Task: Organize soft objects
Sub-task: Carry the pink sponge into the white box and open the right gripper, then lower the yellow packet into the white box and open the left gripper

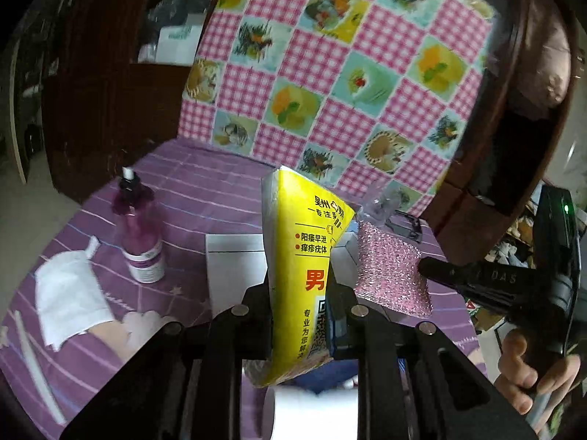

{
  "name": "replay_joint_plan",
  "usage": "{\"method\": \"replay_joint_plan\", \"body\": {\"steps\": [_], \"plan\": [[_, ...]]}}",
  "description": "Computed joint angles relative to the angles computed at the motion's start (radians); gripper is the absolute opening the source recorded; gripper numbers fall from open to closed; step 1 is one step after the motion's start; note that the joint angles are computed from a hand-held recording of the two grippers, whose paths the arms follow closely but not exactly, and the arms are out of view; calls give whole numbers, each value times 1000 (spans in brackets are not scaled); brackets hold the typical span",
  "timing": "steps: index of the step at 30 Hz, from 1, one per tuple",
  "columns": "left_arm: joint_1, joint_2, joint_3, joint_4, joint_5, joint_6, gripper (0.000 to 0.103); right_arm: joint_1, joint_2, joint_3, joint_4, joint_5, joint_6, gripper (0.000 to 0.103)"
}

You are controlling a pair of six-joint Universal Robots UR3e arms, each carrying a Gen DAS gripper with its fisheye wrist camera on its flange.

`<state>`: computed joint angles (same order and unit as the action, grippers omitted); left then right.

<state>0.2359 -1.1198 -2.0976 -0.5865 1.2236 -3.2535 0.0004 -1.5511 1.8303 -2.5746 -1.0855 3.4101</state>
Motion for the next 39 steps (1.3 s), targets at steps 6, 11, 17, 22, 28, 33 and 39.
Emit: {"method": "replay_joint_plan", "body": {"steps": [6, 11, 17, 22, 28, 33, 39], "plan": [[-74, -289, 38, 204, 36, -83, 19, -46, 159, 22, -181, 1, 4, 4], [-120, -455, 72, 195, 119, -94, 19, -16, 219, -23, -156, -129, -4, 4], [-89, -496, 140, -23, 74, -74, 19, 28, 300, -112, -30, -192, -25, 4], [-66, -526, 174, -160, 67, -60, 21, 90, 364, -214, 107, -360, -59, 4], [-95, -519, 185, -171, 164, -62, 21, 217, 428, -335, 270, -644, -131, 0], [-72, -511, 158, -134, 167, -55, 20, 244, 412, -344, 361, -676, -215, 0], [-72, -515, 109, -27, 182, -108, 20, 200, 336, -305, 421, -551, -294, 0]]}}
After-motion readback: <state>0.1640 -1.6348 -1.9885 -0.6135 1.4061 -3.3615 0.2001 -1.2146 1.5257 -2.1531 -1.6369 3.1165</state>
